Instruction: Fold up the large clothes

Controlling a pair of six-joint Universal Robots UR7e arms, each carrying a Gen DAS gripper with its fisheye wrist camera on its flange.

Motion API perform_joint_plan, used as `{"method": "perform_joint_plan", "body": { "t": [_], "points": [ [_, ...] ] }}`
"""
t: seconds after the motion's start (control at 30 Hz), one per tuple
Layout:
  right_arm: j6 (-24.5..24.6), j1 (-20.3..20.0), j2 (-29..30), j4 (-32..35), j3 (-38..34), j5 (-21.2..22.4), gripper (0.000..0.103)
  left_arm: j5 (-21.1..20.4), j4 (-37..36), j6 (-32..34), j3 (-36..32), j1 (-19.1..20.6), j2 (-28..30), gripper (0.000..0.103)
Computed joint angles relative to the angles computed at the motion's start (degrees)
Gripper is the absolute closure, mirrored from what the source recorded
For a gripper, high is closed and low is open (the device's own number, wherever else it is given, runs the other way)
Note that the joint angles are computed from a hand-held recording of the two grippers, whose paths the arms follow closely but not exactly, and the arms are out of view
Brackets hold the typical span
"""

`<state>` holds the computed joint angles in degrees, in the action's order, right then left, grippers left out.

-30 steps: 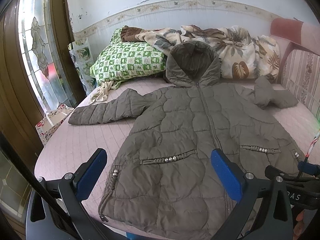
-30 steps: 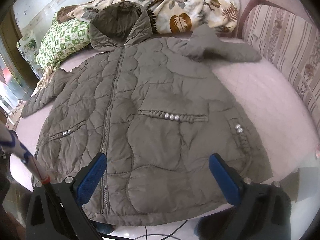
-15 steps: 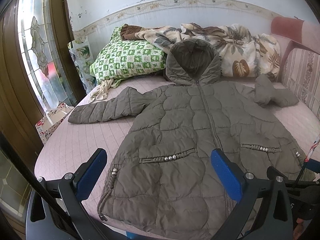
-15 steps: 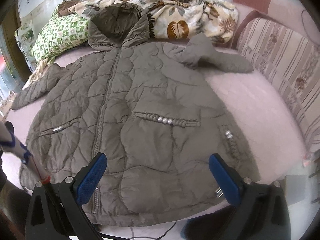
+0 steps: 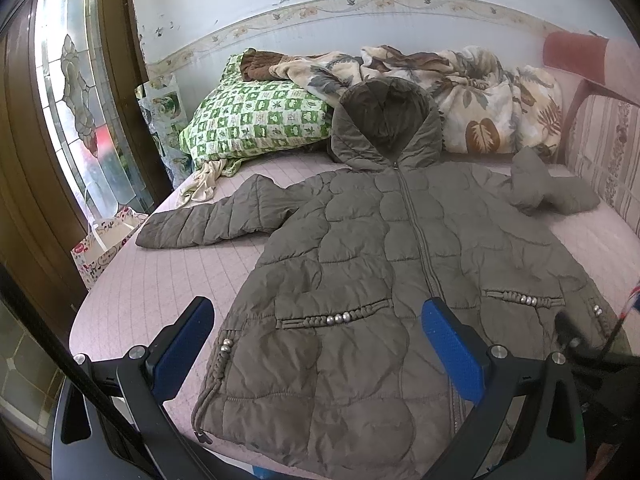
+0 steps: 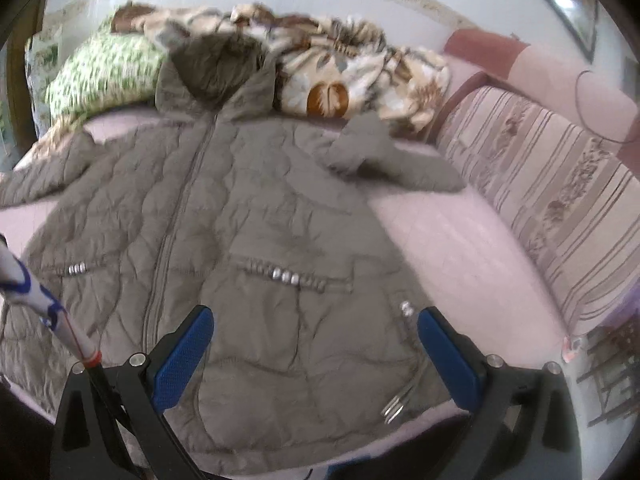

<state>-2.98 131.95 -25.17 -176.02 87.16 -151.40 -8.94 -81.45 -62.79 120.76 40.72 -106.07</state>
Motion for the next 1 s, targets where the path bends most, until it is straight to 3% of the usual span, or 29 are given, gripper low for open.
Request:
{"method": "perform_joint_plan", "body": {
  "t": [0.13, 0.23, 0.3, 0.47, 0.73, 1.0],
  "points": [
    [-14.6, 1.2, 2.3, -20.7, -1.8, 2.2, 0.0, 0.3, 1.4, -1.1, -0.4, 0.0, 0.2, 0.0],
    [-22.9, 2.1, 4.4, -29.5, -6.1, 3.5, 0.0, 0.9, 4.6, -3.6, -1.9, 0.1, 0.6, 0.0],
    [-25.2, 2.3, 5.1, -31.3, -8.3, 4.8, 0.0, 1.3, 9.2, -7.4, -3.3, 0.0, 0.8, 0.0],
    [-24.5, 2.4, 5.0, -31.7, -10.2, 9.4, 0.0, 2.5, 21.4, -18.2, -6.5, -0.1, 1.5, 0.0],
    [-22.4, 2.2, 5.6, -27.2, -12.3, 10.1, 0.0, 3.5, 45.2, -39.9, -12.8, -0.3, 4.3, 0.0],
    [-21.4, 2.4, 6.3, -25.3, -13.1, 9.6, 0.0, 3.8, 50.5, -45.1, -14.1, 0.5, 4.9, 0.0]
  ]
}}
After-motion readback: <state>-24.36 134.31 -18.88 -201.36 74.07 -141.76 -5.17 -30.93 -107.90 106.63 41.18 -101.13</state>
